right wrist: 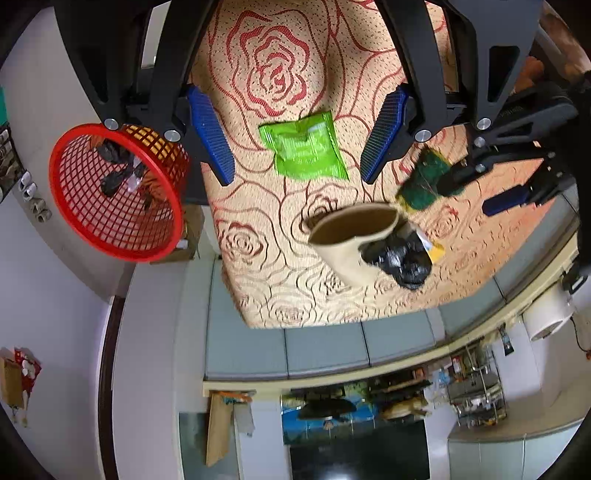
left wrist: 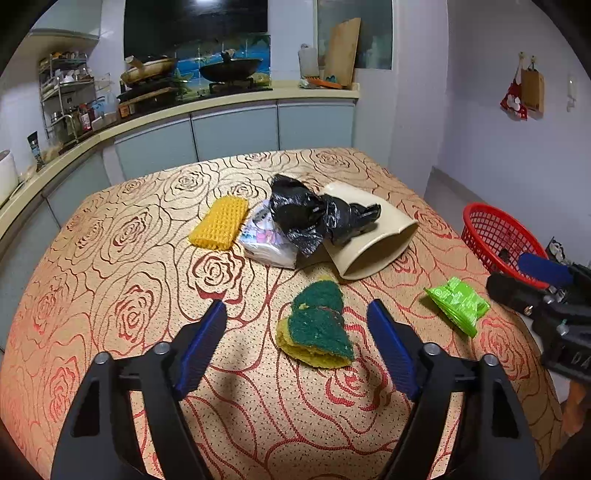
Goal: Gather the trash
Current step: 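Grasp the green scouring sponge with the left tool while the right tool grasps the green packet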
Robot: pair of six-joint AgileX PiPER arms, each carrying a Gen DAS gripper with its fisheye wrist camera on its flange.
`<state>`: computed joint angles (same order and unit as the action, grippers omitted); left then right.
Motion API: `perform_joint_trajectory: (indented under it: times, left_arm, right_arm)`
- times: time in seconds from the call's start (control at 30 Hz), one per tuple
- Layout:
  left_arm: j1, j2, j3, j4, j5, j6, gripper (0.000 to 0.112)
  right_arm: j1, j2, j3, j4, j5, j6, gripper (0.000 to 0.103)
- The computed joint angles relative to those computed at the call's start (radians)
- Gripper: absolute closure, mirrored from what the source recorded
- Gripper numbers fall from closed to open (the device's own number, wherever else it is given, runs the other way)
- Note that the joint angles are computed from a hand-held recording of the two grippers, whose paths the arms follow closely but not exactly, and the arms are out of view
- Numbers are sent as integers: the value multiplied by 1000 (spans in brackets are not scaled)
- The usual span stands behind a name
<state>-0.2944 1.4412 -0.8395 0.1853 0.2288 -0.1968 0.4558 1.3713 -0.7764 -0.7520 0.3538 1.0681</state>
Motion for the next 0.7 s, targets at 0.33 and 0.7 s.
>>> perform_joint_trajectory:
  times: [0.33,0.7]
  left_arm:
    - [28,72,-42,-255,46,268,64]
    - [61,86,-52,-452,71,476,79]
  right_arm:
    - [-34,123,-54,267,-32,-272,35]
    - [-59,190,-95,328,-28,-348,42]
